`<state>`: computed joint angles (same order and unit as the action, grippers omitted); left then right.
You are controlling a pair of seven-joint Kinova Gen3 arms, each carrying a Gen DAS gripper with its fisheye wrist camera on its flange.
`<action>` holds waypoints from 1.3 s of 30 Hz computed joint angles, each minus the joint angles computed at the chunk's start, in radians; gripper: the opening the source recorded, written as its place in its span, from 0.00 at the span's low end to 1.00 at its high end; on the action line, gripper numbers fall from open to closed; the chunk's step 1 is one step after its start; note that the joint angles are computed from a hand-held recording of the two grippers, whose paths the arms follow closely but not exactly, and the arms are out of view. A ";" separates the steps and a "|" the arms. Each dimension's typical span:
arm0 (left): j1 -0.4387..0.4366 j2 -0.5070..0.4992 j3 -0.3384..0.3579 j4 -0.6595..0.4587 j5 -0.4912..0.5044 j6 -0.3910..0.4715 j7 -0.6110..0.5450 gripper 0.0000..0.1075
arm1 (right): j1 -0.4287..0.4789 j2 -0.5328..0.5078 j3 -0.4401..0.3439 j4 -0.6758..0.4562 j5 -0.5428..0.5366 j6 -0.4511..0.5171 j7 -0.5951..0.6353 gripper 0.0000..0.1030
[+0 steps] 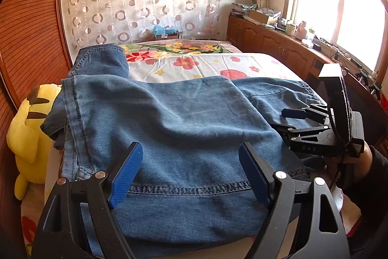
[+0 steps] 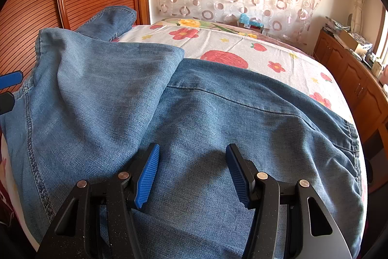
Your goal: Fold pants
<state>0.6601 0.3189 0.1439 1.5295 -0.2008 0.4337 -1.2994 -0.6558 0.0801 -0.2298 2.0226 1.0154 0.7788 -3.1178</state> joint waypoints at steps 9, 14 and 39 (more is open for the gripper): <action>0.012 0.008 0.009 -0.011 0.002 0.003 -0.011 0.76 | -0.018 -0.006 -0.005 0.010 0.039 0.035 -0.077 0.56; 0.013 0.009 0.021 -0.001 0.016 -0.005 -0.028 0.76 | -0.017 -0.071 -0.036 0.065 0.066 0.096 -0.149 0.56; 0.033 0.094 0.027 -0.048 0.084 0.049 -0.077 0.76 | 0.240 -0.485 -0.217 0.409 -0.250 0.099 -0.187 0.56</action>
